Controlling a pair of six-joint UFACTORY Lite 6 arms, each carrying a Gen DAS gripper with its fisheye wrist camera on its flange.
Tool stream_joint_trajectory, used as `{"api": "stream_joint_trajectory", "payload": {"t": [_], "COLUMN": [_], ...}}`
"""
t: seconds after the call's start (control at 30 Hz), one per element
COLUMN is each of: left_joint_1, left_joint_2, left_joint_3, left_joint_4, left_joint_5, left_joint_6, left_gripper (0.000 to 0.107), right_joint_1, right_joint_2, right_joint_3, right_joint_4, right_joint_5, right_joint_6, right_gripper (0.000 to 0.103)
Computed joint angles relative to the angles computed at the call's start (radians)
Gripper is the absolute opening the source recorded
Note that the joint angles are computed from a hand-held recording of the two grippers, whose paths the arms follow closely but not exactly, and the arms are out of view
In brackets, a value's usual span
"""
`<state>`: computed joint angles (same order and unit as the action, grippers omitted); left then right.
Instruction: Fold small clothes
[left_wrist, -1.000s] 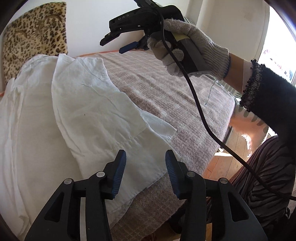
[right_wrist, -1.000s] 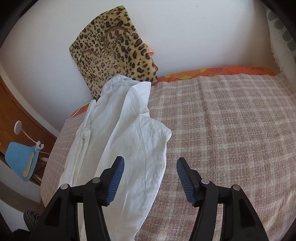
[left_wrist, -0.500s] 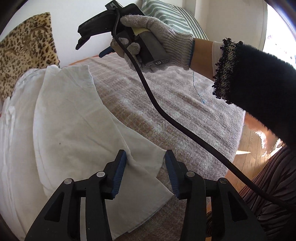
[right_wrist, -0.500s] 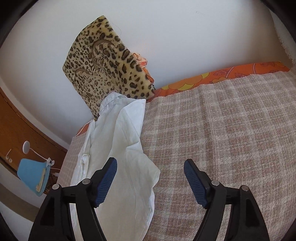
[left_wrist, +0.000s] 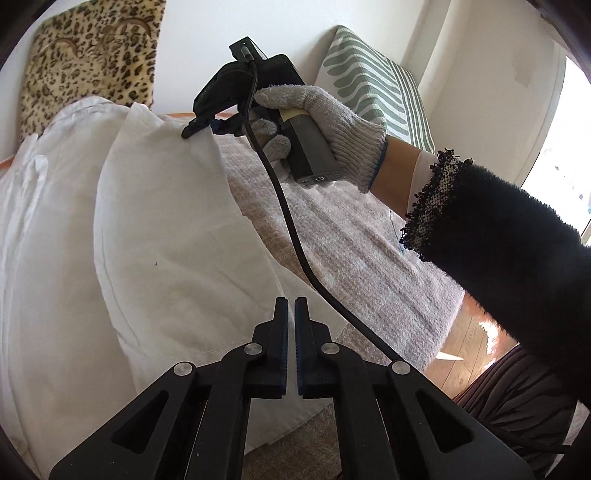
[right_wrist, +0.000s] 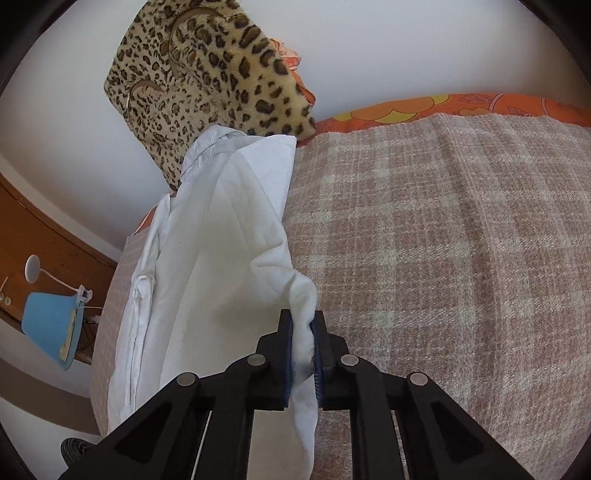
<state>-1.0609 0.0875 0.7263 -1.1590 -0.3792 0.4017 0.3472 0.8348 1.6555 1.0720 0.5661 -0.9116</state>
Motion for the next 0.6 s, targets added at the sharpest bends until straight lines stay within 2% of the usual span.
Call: {"api": "stream_joint_trajectory", "payload": {"t": [0.13, 0.27, 0.47, 0.6], "left_joint_1": [-0.002, 0.011, 0.024, 0.016], "left_joint_2": [-0.059, -0.167, -0.357, -0.466], "left_joint_3": [-0.067, -0.159, -0.293, -0.36], "left_joint_4": [0.082, 0.109, -0.032, -0.16], "left_joint_5": [-0.003, 0.006, 0.005, -0.024], "left_joint_6": [-0.126, -0.168, -0.037, 0.092], "left_gripper": [0.002, 0.002, 0.002, 0.002], "right_joint_1": [0.04, 0.109, 0.215, 0.315], "right_joint_2": [-0.075, -0.101, -0.076, 0.009], "right_joint_3": [-0.022, 0.02, 0.157, 0.347], "right_joint_4": [-0.064, -0.317, -0.727, -1.006], "right_joint_5": [-0.033, -0.075, -0.045, 0.071], "right_joint_6": [0.094, 0.37, 0.829, 1.107], "right_gripper": [0.005, 0.005, 0.004, 0.004]}}
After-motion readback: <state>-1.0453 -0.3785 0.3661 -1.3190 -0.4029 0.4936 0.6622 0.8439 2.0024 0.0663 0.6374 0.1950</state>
